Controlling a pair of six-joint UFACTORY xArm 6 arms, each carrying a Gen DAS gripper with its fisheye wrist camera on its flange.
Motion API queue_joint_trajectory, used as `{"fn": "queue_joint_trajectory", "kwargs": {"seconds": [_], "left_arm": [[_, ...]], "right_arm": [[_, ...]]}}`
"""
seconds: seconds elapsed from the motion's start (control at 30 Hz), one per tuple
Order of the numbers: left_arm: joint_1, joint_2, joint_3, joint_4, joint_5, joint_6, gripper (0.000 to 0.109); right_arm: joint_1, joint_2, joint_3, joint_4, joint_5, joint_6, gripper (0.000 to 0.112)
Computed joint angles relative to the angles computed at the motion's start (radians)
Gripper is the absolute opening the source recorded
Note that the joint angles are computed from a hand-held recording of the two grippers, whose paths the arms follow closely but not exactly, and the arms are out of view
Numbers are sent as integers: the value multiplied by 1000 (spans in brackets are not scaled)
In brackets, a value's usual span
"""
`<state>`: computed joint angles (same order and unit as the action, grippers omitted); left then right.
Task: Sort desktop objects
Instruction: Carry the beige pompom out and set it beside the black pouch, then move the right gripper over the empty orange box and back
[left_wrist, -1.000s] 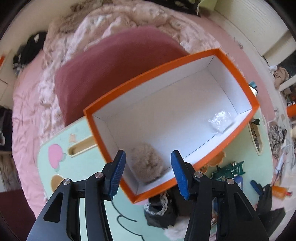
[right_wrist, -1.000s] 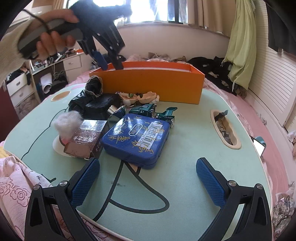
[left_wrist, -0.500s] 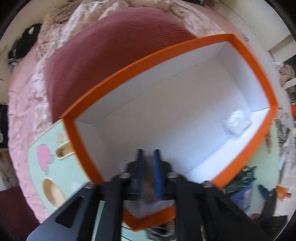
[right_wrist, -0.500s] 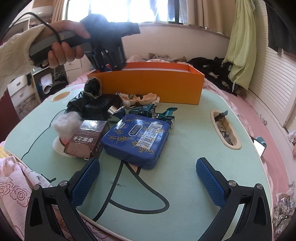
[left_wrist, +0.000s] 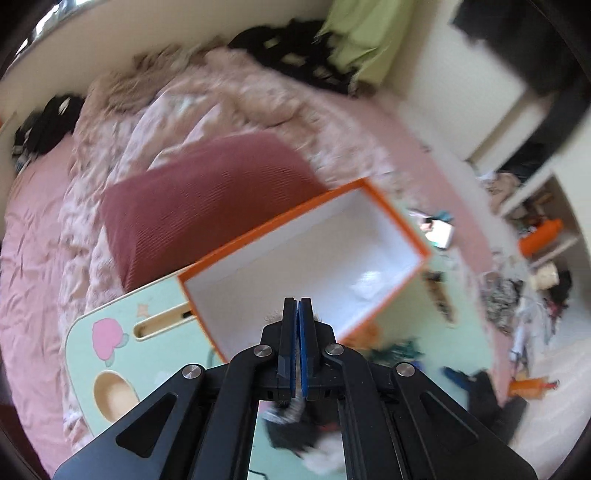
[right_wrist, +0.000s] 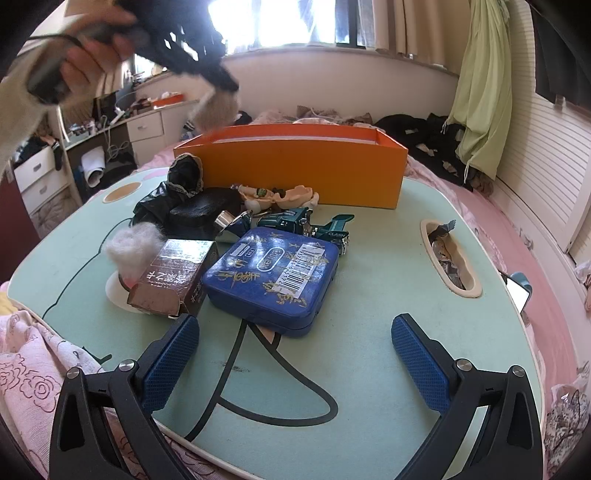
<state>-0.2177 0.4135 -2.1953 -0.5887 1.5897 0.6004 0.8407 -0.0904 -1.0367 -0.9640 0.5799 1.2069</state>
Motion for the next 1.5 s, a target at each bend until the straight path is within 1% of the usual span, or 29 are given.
{"fn": "queue_joint_trajectory", "kwargs": {"seconds": [0.07, 0.13, 0.17, 0.2, 0.23, 0.33, 0.4, 0.43, 0.47, 0.5, 0.53, 0.57, 0.6, 0.7, 0.77, 0.8, 0.9, 0.93, 0.97, 1.0, 1.07, 1.1, 1.13, 1.2, 1.27, 1.3, 1.37, 1.43, 1.5], "left_arm": [[-1, -72, 99, -31, -10, 36, 2], [-14, -134, 201, -45, -56, 71, 3], [-19, -174, 262, -59, -82, 85, 5], [-19, -205, 315, -81, -104, 97, 13], [-16, -234, 364, -104, -122, 112, 15], [-5, -313, 492, -140, -194, 130, 15], [5, -388, 608, -148, -280, 159, 15], [8, -428, 672, -148, -334, 187, 18], [11, -475, 741, -140, -386, 217, 22], [14, -536, 828, -129, -448, 252, 37], [23, -578, 891, -132, -487, 281, 55], [34, -626, 963, -149, -527, 309, 62], [48, -681, 1047, -177, -571, 345, 65], [70, -785, 1218, -179, -666, 371, 65], [88, -821, 1291, -188, -691, 360, 65], [101, -832, 1324, -205, -692, 354, 65], [93, -823, 1373, -178, -719, 332, 65], [77, -822, 1396, -158, -757, 321, 71], [56, -837, 1428, -172, -825, 330, 76], [44, -837, 1438, -180, -850, 328, 84], [37, -813, 1428, -194, -843, 335, 93], [34, -803, 1426, -191, -850, 329, 100], [31, -797, 1429, -188, -862, 322, 103], [30, -793, 1434, -206, -875, 336, 103], [29, -789, 1433, -212, -880, 340, 103], [28, -784, 1429, -212, -882, 341, 103], [28, -779, 1428, -218, -886, 345, 103], [26, -778, 1428, -218, -888, 344, 103], [26, -790, 1427, -209, -882, 331, 103]], "right_arm": [[3, 1, -2, -3, 8, 8, 103], [4, 0, -2, 2, 9, 3, 103], [4, -3, 3, 1, 9, 6, 103], [3, -3, 4, -1, 5, 9, 103], [4, -1, 1, 2, 7, 6, 103], [4, -1, 1, 0, 6, 8, 103], [4, 1, -2, 2, 9, 4, 103], [4, -2, 3, 0, 7, 8, 103], [4, 1, -1, 2, 8, 6, 103], [4, 2, -2, 3, 8, 5, 103], [3, -1, 2, 0, 4, 8, 103], [4, -2, 4, 1, 7, 7, 103], [4, -2, 3, 1, 7, 7, 103], [5, 0, -2, 12, 14, -3, 103], [8, 4, -18, 57, 33, -40, 103], [3, -3, -16, 91, 16, -71, 103], [-30, -37, -6, 188, -94, -142, 103], [-40, -49, -19, 180, -110, -143, 103], [-48, -52, -51, 136, -91, -129, 103], [-54, -47, -90, 89, -53, -113, 103], [-82, -10, -176, 81, -5, -146, 103], [-125, 38, -256, 138, 9, -204, 103], [-160, 75, -308, 236, 4, -282, 103], [-231, 203, -464, 446, 33, -420, 103], [-271, 301, -591, 625, 88, -540, 103], [-287, 358, -661, 684, 122, -577, 103], [-311, 453, -775, 738, 185, -597, 103], [-317, 482, -792, 798, 170, -629, 103], [-317, 470, -748, 901, 135, -693, 103]]}}
